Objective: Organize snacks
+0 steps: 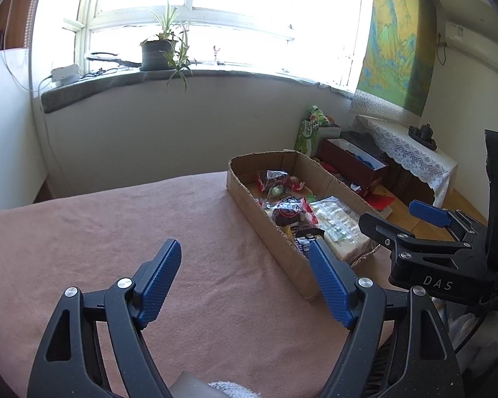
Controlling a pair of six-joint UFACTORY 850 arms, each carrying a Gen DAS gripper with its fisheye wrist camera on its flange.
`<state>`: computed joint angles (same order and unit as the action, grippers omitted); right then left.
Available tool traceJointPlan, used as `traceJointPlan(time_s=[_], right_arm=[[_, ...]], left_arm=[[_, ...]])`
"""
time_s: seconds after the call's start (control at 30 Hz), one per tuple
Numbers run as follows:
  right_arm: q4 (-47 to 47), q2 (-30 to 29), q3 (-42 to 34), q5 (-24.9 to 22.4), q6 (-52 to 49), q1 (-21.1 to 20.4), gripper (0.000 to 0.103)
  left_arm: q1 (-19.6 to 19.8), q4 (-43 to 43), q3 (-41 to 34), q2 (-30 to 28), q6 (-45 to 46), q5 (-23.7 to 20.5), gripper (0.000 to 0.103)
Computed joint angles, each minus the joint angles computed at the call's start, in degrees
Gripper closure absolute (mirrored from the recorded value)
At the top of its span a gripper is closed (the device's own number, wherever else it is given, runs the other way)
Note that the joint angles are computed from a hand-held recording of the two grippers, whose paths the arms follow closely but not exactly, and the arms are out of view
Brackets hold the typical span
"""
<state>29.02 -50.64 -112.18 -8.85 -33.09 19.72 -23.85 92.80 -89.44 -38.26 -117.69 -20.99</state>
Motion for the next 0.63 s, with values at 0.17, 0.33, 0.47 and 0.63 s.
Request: traceJointPlan(time_s=[0.17,0.33,0.47,0.63], right_arm=[[-0.05,-0.1,-0.17,-0.2,-0.21,0.24,0.002],[-2.5,-0.16,-0.06,-0.2,1.62,0.61,0.002],[-2.5,0.01,0.2,-0.15,1.68,0.81,0.002],[-3.57,0.27,0.45,0.06,2.39,1.19,0.002]], left_arm=[[-0.07,1.58,0.45,0.3,-1.4,-0.22,0.024],[-0.02,2.32,1.0,0.63,-2.49,-0.15,0.024],[0.14,3.23,1.41,0.84,-3.41,0.26,0.024],[0.13,3.76,1.91,1.13,-3.91,-0.03,0.024]])
